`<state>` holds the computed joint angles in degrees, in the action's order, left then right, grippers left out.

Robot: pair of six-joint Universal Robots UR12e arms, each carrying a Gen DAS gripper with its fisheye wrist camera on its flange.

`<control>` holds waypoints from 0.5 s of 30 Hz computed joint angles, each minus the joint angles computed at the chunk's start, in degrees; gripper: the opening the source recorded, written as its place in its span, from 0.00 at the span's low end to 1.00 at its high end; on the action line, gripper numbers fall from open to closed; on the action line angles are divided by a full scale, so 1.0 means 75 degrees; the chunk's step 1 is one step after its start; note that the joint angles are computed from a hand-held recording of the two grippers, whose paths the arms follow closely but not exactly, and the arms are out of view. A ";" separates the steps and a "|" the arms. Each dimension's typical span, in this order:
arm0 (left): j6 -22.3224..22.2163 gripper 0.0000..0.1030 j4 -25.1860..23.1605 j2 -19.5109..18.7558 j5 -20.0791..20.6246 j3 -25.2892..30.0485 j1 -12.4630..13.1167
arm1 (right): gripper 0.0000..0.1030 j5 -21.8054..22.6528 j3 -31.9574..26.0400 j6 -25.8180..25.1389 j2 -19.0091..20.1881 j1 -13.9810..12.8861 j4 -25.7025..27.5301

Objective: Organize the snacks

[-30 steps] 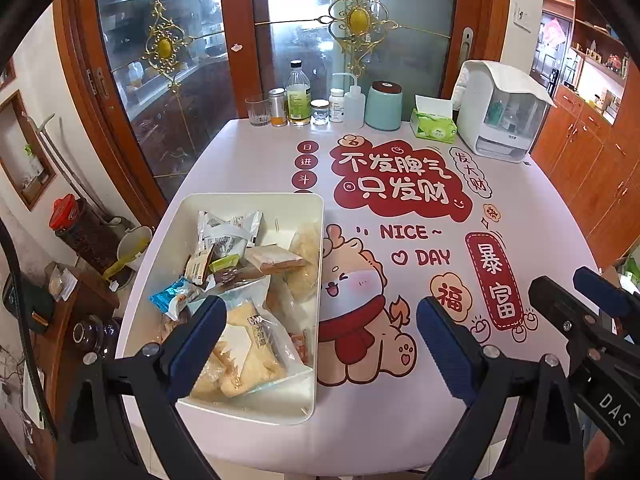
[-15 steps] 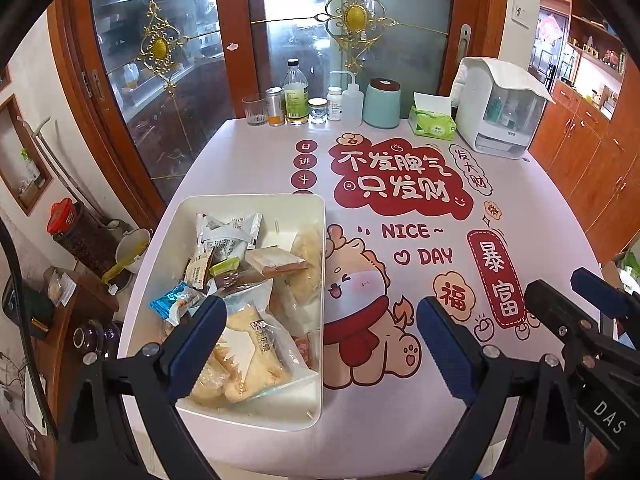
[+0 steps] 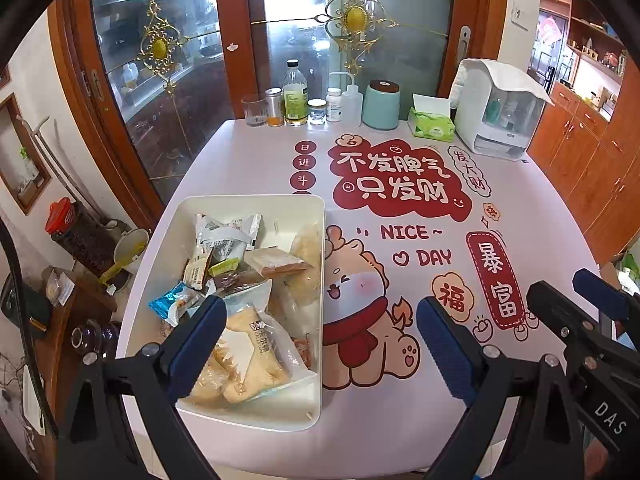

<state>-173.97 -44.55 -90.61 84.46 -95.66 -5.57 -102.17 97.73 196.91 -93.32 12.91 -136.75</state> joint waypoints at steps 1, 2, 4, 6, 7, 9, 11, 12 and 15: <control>0.0004 0.93 0.0015 0.0002 -0.0006 -0.0003 -0.0003 | 0.65 0.0001 0.0008 -0.0005 -0.0007 -0.0006 -0.0003; 0.0010 0.93 0.0034 0.0005 -0.0016 -0.0009 -0.0003 | 0.65 0.0001 0.0012 -0.0008 -0.0009 -0.0007 -0.0009; 0.0012 0.93 0.0068 0.0003 -0.0004 -0.0017 -0.0026 | 0.65 0.0000 0.0015 -0.0007 -0.0009 -0.0006 -0.0019; 0.0015 0.93 0.0080 0.0010 -0.0006 -0.0030 -0.0036 | 0.65 0.0006 0.0021 -0.0005 -0.0008 -0.0012 -0.0027; 0.0021 0.93 0.0078 0.0012 0.0011 -0.0035 -0.0048 | 0.65 0.0016 0.0021 -0.0003 -0.0008 -0.0015 -0.0019; 0.0022 0.93 0.0070 0.0019 0.0013 -0.0043 -0.0057 | 0.65 0.0025 0.0020 0.0000 -0.0016 -0.0016 -0.0001; 0.0010 0.93 0.0078 0.0022 0.0022 -0.0047 -0.0061 | 0.65 0.0010 0.0025 -0.0007 -0.0023 -0.0008 0.0000; 0.0009 0.93 0.0079 0.0021 0.0022 -0.0046 -0.0060 | 0.65 0.0014 0.0029 -0.0007 -0.0025 -0.0009 -0.0010; 0.0017 0.93 0.0072 0.0020 0.0013 -0.0043 -0.0054 | 0.65 0.0017 0.0035 -0.0019 -0.0025 -0.0014 -0.0009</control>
<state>-173.84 -44.01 -90.45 84.56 -95.98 -5.97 -102.04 97.99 196.77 -93.51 12.81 -136.82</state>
